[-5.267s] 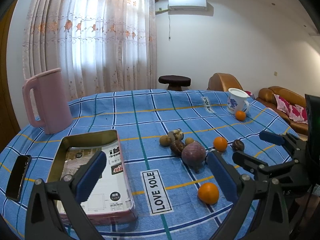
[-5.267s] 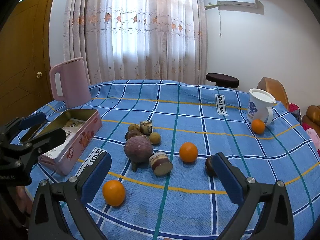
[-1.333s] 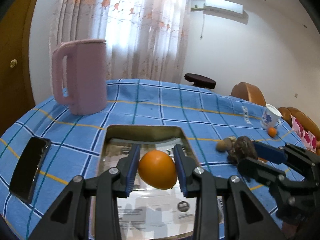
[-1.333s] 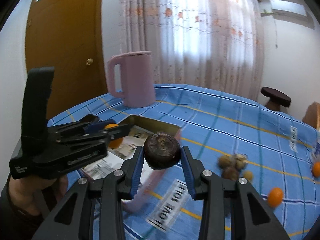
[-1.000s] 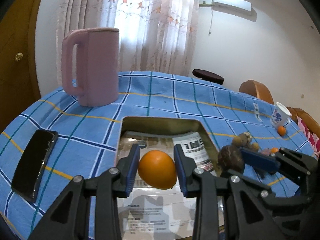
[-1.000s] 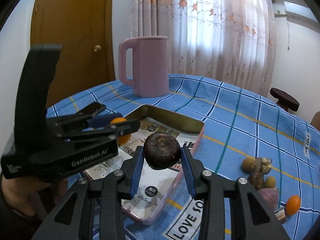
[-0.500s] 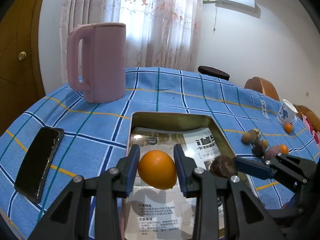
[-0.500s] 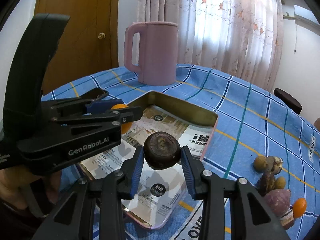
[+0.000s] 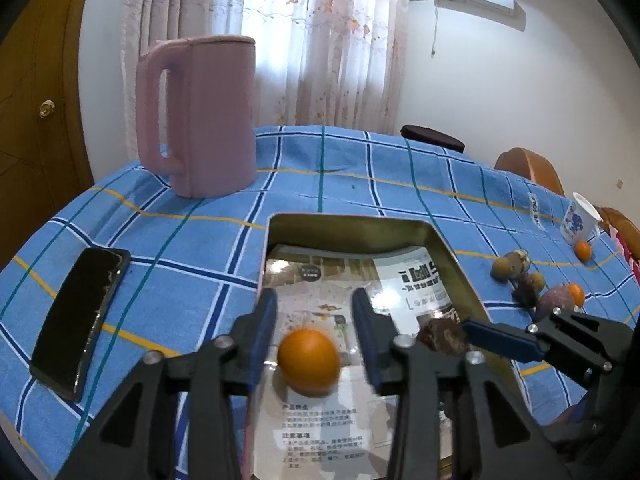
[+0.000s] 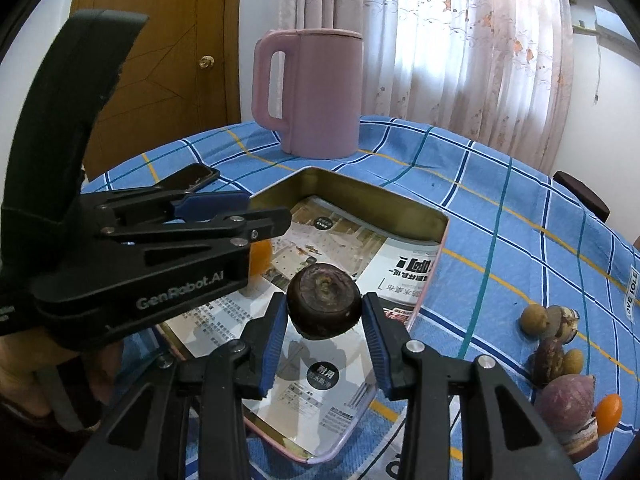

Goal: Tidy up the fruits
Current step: 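Carry the orange with the left tool while the right tool carries the dark fruit to the tin, then open the left tool over the tin while the right tool releases the dark fruit into it, then grasp the brown cylindrical cake with the right tool while the left tool grasps the purple fruit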

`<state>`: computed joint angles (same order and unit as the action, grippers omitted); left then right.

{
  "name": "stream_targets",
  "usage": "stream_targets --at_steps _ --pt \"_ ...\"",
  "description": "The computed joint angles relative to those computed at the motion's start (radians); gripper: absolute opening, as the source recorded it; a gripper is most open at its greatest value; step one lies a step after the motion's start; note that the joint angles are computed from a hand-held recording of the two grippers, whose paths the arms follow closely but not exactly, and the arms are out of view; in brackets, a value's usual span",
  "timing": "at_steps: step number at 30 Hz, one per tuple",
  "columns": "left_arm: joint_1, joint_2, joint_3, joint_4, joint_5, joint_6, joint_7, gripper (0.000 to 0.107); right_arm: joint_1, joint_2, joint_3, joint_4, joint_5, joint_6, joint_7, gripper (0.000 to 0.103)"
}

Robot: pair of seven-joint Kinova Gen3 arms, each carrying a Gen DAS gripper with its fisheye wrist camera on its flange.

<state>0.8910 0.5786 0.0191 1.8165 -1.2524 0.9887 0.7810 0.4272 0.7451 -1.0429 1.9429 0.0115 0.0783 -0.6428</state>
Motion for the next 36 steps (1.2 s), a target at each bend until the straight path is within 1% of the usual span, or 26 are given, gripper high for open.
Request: stream_targets --at_steps 1,2,4,6,7,8,10,12,14,15,18,20,22,24,27,30,31,32,33,36 --pt "0.007 -0.003 -0.002 0.002 -0.001 0.009 0.011 0.062 0.003 0.0 -0.002 0.005 -0.001 -0.009 -0.001 0.052" --pt "0.022 -0.003 -0.005 0.001 -0.006 0.032 0.023 0.074 0.012 0.003 -0.011 0.01 0.001 -0.018 -0.003 0.056" --pt "0.043 -0.007 -0.004 0.002 -0.023 0.073 0.046 0.081 0.046 0.01 -0.04 0.026 0.013 -0.03 -0.005 0.057" --pt "0.053 -0.017 0.002 0.012 -0.054 0.087 0.077 0.081 0.091 0.02 -0.077 0.041 0.03 -0.037 -0.009 0.057" --pt "0.056 -0.019 0.008 0.008 -0.064 0.099 0.083 0.082 0.127 0.03 -0.106 0.047 0.039 -0.035 -0.01 0.057" --pt "0.056 -0.018 0.015 0.001 -0.069 0.108 0.084 0.085 0.167 0.039 -0.134 0.052 0.046 -0.032 -0.009 0.057" --pt "0.058 -0.015 0.026 -0.011 -0.104 0.106 0.085 0.088 0.24 0.054 -0.177 0.064 0.061 -0.036 -0.004 0.057" --pt "0.054 0.0 0.037 -0.047 -0.12 0.101 0.052 0.088 0.322 0.061 -0.209 0.072 0.071 -0.048 -0.007 0.057" --pt "0.049 0.014 0.042 -0.081 -0.132 0.079 0.016 0.088 0.38 0.059 -0.222 0.078 0.086 -0.068 -0.014 0.057" --pt "0.047 0.026 0.043 -0.105 -0.134 0.067 -0.009 0.088 0.398 0.042 -0.21 0.085 0.093 -0.098 -0.024 0.057" --pt "0.043 0.065 0.036 -0.189 -0.123 0.02 -0.108 0.088 0.402 -0.008 -0.137 0.096 0.115 -0.188 -0.066 0.057" --pt "0.048 0.085 0.023 -0.232 -0.109 -0.009 -0.157 0.089 0.393 -0.022 -0.086 0.078 0.121 -0.2 -0.098 0.057" --pt "0.049 0.108 0.014 -0.28 -0.092 -0.043 -0.211 0.089 0.386 -0.012 -0.055 0.037 0.132 -0.161 -0.13 0.057" --pt "0.043 0.131 0.006 -0.326 -0.067 -0.076 -0.269 0.089 0.351 -0.017 -0.005 -0.001 0.14 -0.126 -0.164 0.057" --pt "0.038 0.151 -0.008 -0.37 -0.023 -0.12 -0.329 0.089 0.299 -0.024 0.048 -0.041 0.161 -0.065 -0.194 0.057" --pt "0.035 0.172 -0.026 -0.407 0.026 -0.141 -0.382 0.089 0.246 -0.031 0.099 -0.06 0.144 -0.038 -0.19 0.057" --pt "0.036 0.173 -0.036 -0.407 0.033 -0.16 -0.384 0.089 0.221 -0.035 0.122 -0.077 0.137 -0.015 -0.193 0.055" --pt "0.039 0.177 -0.047 -0.412 0.043 -0.168 -0.389 0.089 0.214 -0.033 0.128 -0.088 0.123 0.007 -0.179 0.052" --pt "0.041 0.183 -0.055 -0.422 0.058 -0.169 -0.403 0.089 0.202 -0.032 0.14 -0.102 0.107 0.026 -0.164 0.052" --pt "0.051 0.195 -0.082 -0.443 0.094 -0.184 -0.437 0.089 0.125 -0.039 0.218 -0.154 0.073 0.088 -0.157 0.05"
